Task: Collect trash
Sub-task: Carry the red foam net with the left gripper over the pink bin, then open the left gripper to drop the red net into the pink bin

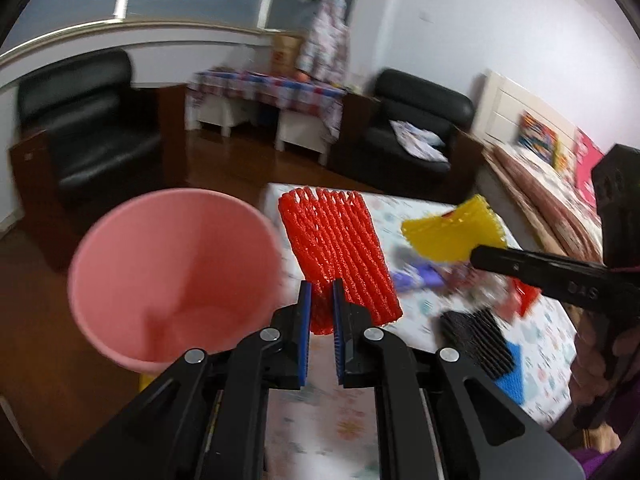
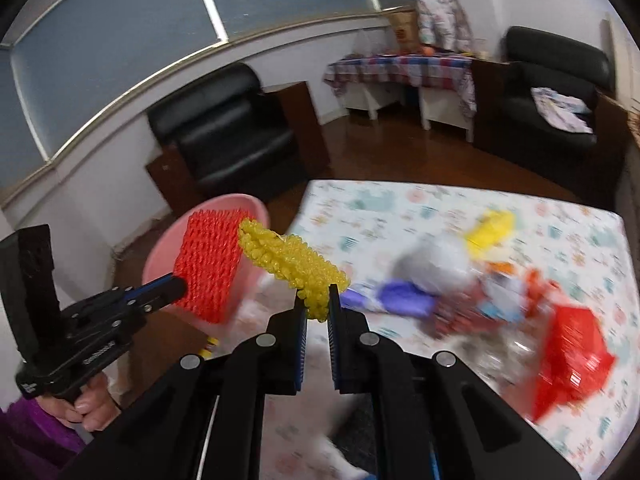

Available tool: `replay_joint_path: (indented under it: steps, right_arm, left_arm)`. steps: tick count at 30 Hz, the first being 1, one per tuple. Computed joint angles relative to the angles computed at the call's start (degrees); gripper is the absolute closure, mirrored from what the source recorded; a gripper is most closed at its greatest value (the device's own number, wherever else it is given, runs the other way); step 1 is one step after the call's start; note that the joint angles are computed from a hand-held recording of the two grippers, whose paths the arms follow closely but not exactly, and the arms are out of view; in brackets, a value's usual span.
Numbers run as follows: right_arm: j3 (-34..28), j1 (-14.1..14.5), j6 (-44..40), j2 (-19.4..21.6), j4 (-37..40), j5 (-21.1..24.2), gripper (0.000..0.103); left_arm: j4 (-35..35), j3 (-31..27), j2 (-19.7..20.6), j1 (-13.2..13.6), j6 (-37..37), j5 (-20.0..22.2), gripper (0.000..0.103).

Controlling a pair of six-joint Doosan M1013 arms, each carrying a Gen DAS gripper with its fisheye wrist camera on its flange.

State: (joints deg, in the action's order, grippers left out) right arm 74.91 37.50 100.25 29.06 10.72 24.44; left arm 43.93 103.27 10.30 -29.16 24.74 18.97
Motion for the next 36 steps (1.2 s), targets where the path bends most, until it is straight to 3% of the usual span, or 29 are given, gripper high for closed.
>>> replay_joint_path:
  steps: [7, 15, 18, 22, 30, 36]
  right_arm:
    - [-10.04, 1.47, -10.28, 5.93, 10.14, 5.82, 0.094]
    - [-20.2, 2.28, -11.62, 12.86, 15.19, 13.08, 0.093]
    - [-22.37, 2.43, -10.63, 14.4, 15.28, 14.78, 0.087]
    - [-22.84, 2.3, -10.09, 15.2, 15.58, 14.47, 0.06]
    - [-19.0, 1.76, -9.63, 13.01, 16.38, 11.29, 0.059]
    - [-15.22, 1.27, -9.65, 10.93, 16.88, 8.78, 0.059]
  left_arm:
    - [7.78, 0.87, -1.02, 1.66, -11.53, 6.69, 0.094]
    - [5.88, 0.93, -0.59, 2.73, -11.15, 10.97, 0.093]
    - [5.23, 0.91, -0.5, 2.96, -11.24, 11.74, 0.092]
    - [2.88, 0.58, -0.12, 3.42, -10.09, 12.1, 0.091]
    - [4.45, 1.24, -0.68, 3.72, -12.74, 10.47, 0.09]
    - [5.59, 0.85, -0.38, 3.44, -14.18, 11.84, 0.09]
